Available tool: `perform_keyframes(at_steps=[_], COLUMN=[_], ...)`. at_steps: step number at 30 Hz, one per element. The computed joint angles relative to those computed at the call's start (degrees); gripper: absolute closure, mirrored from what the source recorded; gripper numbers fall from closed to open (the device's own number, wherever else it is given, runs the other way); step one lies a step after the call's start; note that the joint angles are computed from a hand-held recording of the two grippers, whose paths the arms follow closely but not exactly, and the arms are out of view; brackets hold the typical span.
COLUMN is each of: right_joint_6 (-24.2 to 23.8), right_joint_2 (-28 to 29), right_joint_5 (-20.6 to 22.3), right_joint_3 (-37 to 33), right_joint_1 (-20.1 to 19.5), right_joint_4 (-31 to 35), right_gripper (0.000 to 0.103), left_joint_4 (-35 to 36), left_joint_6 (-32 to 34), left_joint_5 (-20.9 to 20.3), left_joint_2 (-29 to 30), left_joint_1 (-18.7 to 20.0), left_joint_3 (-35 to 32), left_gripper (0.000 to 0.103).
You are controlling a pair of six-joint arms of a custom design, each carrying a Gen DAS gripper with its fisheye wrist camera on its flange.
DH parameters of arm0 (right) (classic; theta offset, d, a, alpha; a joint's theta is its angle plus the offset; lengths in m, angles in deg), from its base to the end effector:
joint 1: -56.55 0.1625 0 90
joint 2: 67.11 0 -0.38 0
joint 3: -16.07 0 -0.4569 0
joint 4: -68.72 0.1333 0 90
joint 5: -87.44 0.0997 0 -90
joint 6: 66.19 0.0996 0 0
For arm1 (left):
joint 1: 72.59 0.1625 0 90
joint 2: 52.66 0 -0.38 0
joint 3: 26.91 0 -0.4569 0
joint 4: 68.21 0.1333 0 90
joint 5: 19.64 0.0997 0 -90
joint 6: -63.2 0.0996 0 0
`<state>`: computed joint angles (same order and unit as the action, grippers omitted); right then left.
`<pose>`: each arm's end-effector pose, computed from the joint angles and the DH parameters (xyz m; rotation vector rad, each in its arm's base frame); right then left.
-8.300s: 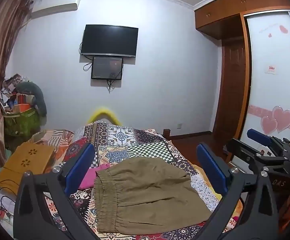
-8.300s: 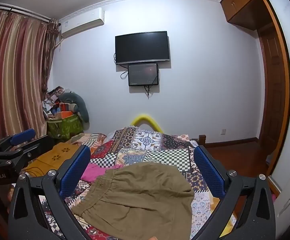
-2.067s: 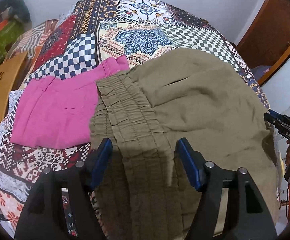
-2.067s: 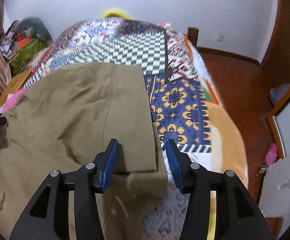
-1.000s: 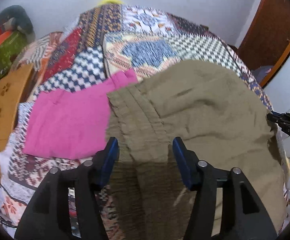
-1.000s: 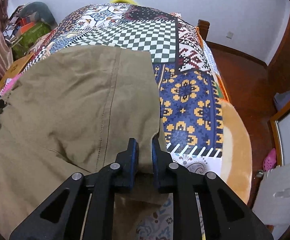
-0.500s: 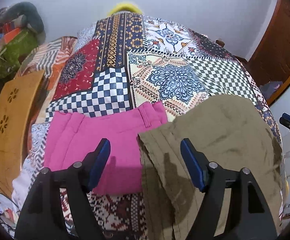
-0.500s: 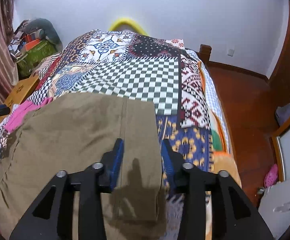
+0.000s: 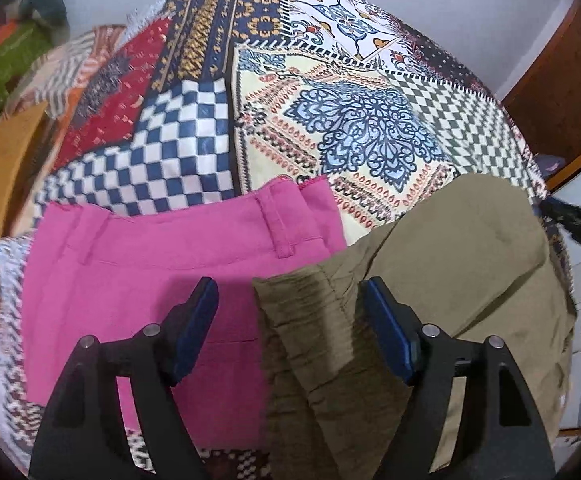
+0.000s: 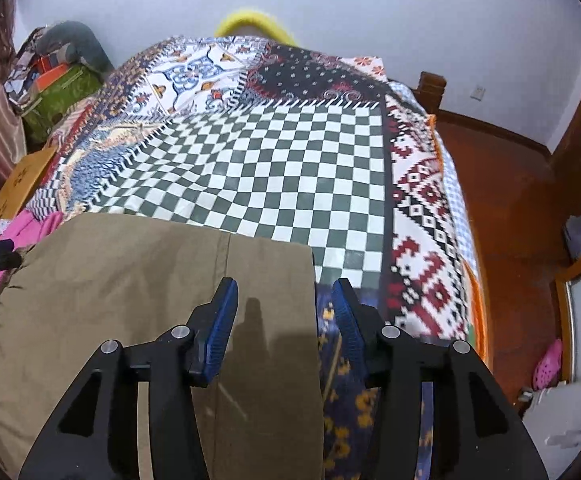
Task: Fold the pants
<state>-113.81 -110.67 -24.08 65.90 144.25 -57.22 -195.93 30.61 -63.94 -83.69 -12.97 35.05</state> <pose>0.0621 -0.8652 0.3433 0.8672 -2.4116 0.4094 -0.2406 -0.8150 0.0663 -0.1080 2.4377 -0.6603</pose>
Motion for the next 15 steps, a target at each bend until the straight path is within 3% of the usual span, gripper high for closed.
perform_keyframes(at_steps=[5, 10, 13, 15], right_joint_6=[-0.7, 2.5, 3.0, 1.9], right_joint_2=[4.3, 7.8, 8.3, 7.5], right_joint_5=[-1.9, -1.3, -0.1, 0.0], right_joint_3=[-5.3, -11.0, -11.9, -10.4], right_joint_1=[0.0, -0.4, -0.6, -0.5], right_joint_4=[3.1, 8.2, 10.0, 9.4], right_gripper=[0.058, 0.058, 0.057, 0.063], left_joint_4=[0.6, 0.8, 1.5, 1.6], left_joint_6=[-0.5, -0.4, -0.7, -0.5], left_joint_5=[-3.1, -4.9, -4.7, -3.8], left_joint_2=[1.3, 2.4, 2.9, 3.1], left_joint_1=[0.8, 1.2, 1.2, 1.0], left_joint_3=[-1.9, -3.2, -4.0, -4.2], left_gripper=[0.026, 0.026, 0.026, 0.027])
